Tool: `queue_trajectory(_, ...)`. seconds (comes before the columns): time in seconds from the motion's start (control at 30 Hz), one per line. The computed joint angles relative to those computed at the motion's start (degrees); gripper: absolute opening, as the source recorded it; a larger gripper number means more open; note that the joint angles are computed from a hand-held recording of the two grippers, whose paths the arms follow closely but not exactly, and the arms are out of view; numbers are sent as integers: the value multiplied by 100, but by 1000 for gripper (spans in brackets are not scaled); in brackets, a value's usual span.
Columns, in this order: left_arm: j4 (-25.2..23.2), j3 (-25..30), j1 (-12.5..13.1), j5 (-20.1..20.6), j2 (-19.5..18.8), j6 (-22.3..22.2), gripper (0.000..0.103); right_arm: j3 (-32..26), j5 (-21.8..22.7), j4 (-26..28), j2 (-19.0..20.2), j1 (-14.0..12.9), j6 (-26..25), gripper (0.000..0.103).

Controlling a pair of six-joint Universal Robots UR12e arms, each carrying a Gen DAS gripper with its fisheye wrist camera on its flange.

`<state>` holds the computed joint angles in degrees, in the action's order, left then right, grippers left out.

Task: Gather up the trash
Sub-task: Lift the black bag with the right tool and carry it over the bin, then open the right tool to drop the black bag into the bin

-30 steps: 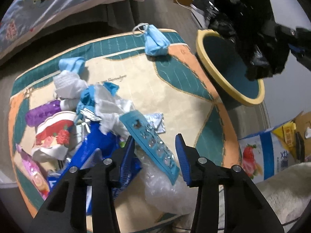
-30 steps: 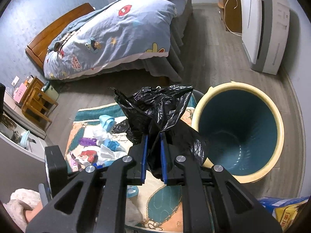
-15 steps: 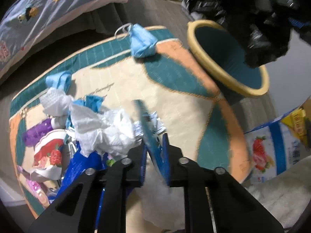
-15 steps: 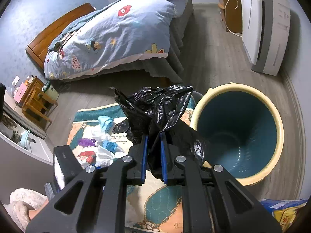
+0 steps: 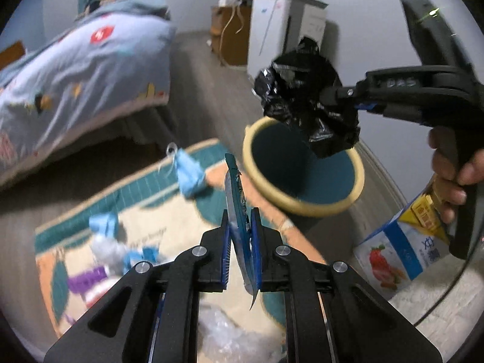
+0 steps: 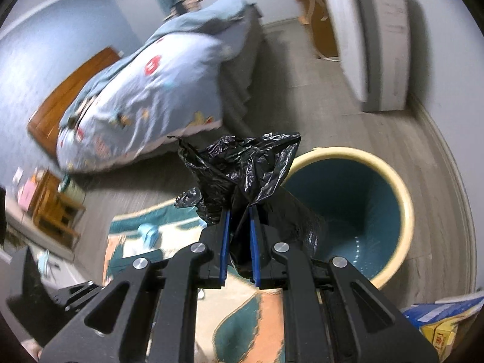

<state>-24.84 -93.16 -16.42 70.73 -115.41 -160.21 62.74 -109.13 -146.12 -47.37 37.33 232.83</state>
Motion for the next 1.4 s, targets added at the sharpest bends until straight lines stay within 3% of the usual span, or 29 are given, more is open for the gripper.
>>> queue_trajectory(0.23, -62, 441, -125, -352, -199, -101, 13, 613, -355, -45, -318, -139, 619, 12)
queue_trajectory(0.5, -241, 868, -243, -743, -547, -475, 13, 899, -227, 185, -428, -231, 1058, 12)
queue_trajectory(0.83, -676, 1262, -477, -524, -1021, -305, 13, 989, 61, 716, -402, -312, 1717, 12)
queue_trajectory(1.07, -322, 1266, -548, -544, -1157, -149, 14, 1021, -83, 962, -414, -330, 2241, 15)
queue_trajectory(1.1, -292, 1254, -552, -524, -1158, -129, 18, 1031, -108, 935, -420, -327, 2253, 18)
queue_trajectory(1.13, -263, 1236, -557, -492, -1153, -112, 21, 1013, -148, 921, -412, -322, 2248, 32)
queue_trajectory(1.17, -227, 1236, -558, -453, -1158, -99, 30, 994, -225, 945, -407, -311, 2241, 47)
queue_trajectory(1.3, 87, 1167, -533, -389, -1141, -184, 67, 1006, -446, 1053, -450, -281, 2314, 62)
queue_trajectory(1.33, 173, 1140, -528, -326, -1130, -197, 72, 1012, -463, 1064, -457, -280, 2355, 72)
queue_trajectory(1.4, 291, 1125, -520, -233, -1130, -236, 82, 994, -491, 1098, -457, -278, 2369, 78)
